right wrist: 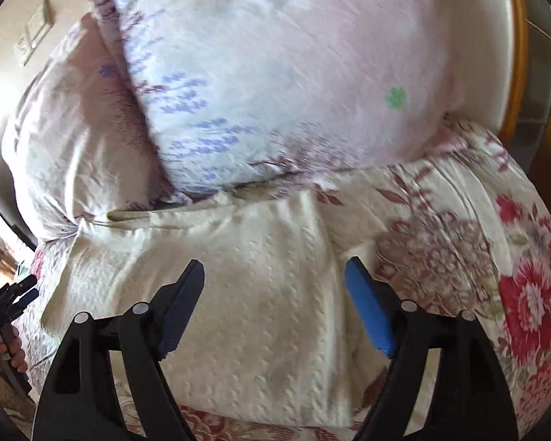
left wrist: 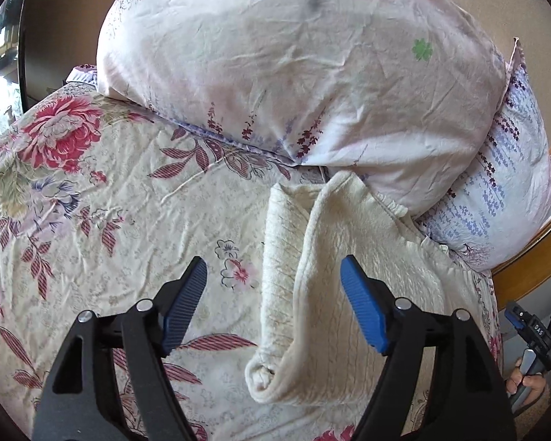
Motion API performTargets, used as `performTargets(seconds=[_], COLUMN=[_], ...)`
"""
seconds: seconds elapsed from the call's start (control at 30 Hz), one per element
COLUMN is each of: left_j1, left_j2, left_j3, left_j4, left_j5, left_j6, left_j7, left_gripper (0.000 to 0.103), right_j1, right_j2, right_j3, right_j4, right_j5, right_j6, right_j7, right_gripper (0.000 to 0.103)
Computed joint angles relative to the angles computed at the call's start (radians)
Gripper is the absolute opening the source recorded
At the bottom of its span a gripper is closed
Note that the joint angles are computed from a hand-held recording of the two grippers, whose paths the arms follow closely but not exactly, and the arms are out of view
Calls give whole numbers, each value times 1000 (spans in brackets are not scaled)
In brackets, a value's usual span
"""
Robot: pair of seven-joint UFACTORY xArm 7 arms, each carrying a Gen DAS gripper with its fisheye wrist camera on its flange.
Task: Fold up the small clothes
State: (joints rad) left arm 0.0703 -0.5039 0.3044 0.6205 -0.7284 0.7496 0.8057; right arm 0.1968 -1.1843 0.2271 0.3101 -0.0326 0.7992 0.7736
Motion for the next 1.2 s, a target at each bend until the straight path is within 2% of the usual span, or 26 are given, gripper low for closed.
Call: performTargets(seconds=[0.03, 0.2, 0.3, 0.4, 0.47, 0.53, 0.67, 0.8, 1.0, 1.2], left_j1=[6, 24, 19, 20, 14, 2, -28, -48, -55, -55], left_j2=[15, 64, 75, 80, 86, 89, 92, 119, 145, 164], left_j3=[-13, -69, -93, -129, -140, -141, -127, -110, -122, -152], left_j4=[11, 39, 37, 27, 24, 20, 14, 32, 49, 49], left_j5=[16, 96, 140, 219, 260, 284, 286, 261, 233, 257], left_j6=[-8, -57, -86, -126, -140, -146, -150, -132, -124, -129], left_j7=[-18, -108, -145, -194, -218, -228, -217, -196, -159, -173], left_gripper=[82, 92, 97, 100, 101, 101, 101, 101, 100, 97], right_j1=[12, 51, 60, 47, 61, 87, 116, 122, 118, 148], right_j2=[68, 367, 507, 625, 660, 668, 697, 729, 809, 902], right_j3=[1, 35, 63, 115, 122, 103, 62, 61, 78, 88], right_j4=[33, 190, 287, 384, 400, 384, 372, 388, 443, 489], right_j5=[1, 10, -3, -84, -120, -116, -75, -87, -160, -224], right_j6=[-37, -118, -74, 27, 39, 2, -37, -51, -41, 29], right_j7=[-21, -59, -50, -23, -6, 7, 26, 38, 61, 79], right_gripper=[96, 102, 102, 102, 102, 102, 102, 102, 102, 102])
